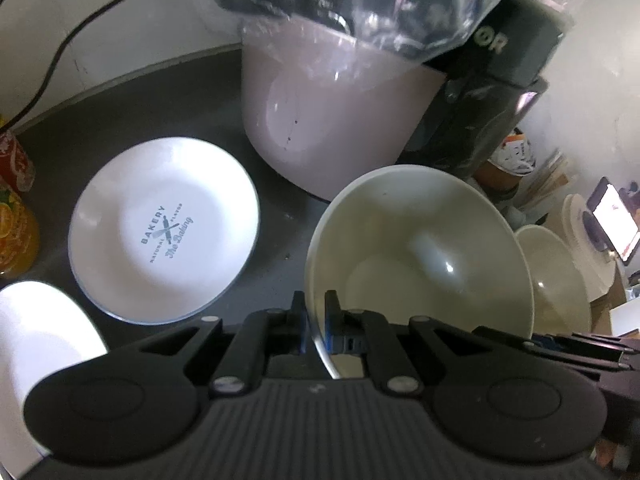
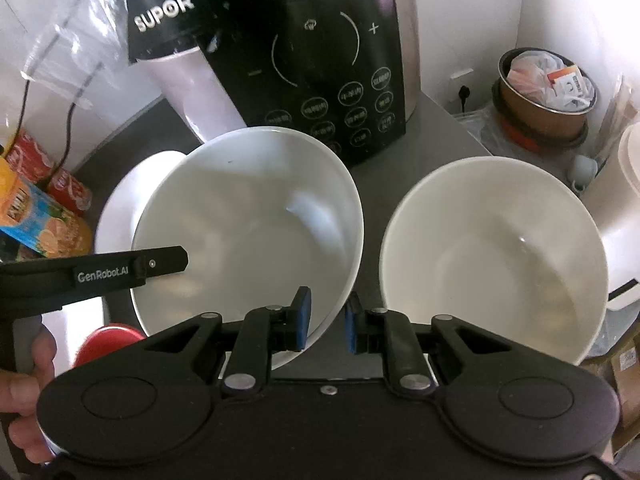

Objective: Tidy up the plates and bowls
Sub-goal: 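Lift the white bowl with both tools and lower it into the red bowl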

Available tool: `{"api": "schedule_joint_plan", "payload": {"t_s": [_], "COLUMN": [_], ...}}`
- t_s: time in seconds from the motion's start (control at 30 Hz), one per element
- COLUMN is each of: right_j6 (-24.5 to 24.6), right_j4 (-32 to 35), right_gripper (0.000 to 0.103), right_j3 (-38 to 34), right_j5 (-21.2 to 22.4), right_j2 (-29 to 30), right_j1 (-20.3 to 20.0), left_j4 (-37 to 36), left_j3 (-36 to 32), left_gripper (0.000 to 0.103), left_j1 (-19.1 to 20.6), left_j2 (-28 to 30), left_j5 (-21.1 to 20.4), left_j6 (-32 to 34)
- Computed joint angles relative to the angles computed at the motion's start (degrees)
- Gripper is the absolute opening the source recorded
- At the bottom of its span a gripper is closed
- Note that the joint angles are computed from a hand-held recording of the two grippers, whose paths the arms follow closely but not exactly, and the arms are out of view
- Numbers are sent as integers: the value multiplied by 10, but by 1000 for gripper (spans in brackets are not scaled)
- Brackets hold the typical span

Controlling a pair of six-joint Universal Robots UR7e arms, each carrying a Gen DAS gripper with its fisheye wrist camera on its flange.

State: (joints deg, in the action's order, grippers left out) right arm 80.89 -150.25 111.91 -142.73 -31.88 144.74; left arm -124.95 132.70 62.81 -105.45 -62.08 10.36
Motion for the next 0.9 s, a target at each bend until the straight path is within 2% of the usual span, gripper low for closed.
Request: {"api": "schedule_joint_plan", "payload": {"t_s": [0.1,0.17,0.5,0.77,0.9], "right_j6": [15,27,54,27,2], "right_j4": [36,40,122,149,142], "right_gripper": [17,17,18,17,17], "right_j3": [-14,-18,-68,-126,-148], "right_j5": [-7,-5,-28,-28,-17], "right_j2": [-2,-5,-8,25,46], "right_j1": [15,24,71,94,96], "left_j4": [24,49,139,184,202], "left_j3": [-3,-6,-39,-60,-71], "left_gripper": [7,7,8,8,8], "left_j1": [-11,-21,-48,-53,-35], "left_j2": [-24,-35,-110,-163,-177], "left_j5": [-2,11,0,19,23], "left_j6": [-11,-18,-33,-30,-36]}}
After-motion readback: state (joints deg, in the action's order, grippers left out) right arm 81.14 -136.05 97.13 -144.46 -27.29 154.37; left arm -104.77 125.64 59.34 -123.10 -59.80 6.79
